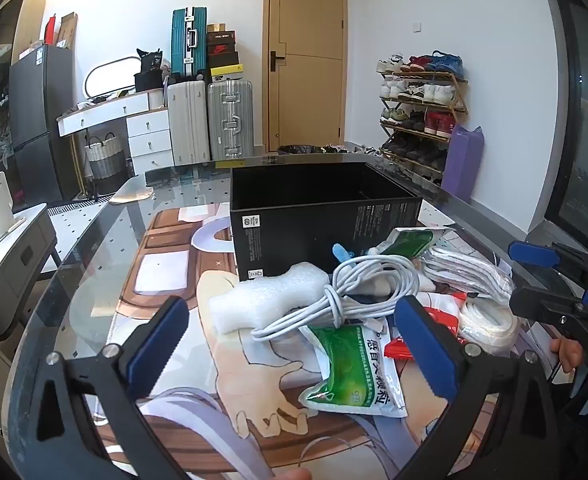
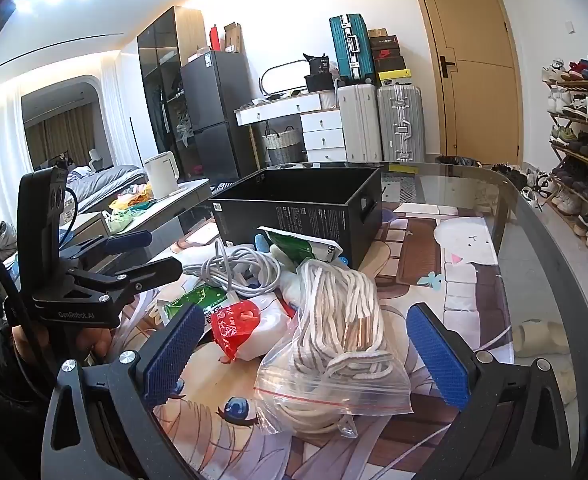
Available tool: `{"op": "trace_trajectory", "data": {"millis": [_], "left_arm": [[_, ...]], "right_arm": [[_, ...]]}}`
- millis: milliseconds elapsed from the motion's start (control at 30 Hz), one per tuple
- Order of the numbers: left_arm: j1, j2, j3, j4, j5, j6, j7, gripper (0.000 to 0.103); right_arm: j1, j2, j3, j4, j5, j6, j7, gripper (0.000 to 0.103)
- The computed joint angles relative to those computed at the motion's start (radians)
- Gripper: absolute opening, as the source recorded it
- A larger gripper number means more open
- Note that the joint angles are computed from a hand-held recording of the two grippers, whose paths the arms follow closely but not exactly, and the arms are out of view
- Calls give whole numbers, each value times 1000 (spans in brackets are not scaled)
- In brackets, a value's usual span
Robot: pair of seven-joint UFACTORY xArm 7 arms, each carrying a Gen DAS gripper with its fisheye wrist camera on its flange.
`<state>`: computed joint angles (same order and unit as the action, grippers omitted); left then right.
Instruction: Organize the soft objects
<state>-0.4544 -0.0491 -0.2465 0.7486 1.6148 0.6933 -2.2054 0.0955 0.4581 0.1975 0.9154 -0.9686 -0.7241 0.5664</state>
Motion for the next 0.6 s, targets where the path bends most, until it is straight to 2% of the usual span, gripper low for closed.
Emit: {"op": "trace_trajectory", "data": {"millis": [600], "left_arm": [[-4, 2, -1, 2, -6, 8, 9, 103]], "right_arm": [[-2, 3, 3, 9, -8, 6, 12, 103]]}}
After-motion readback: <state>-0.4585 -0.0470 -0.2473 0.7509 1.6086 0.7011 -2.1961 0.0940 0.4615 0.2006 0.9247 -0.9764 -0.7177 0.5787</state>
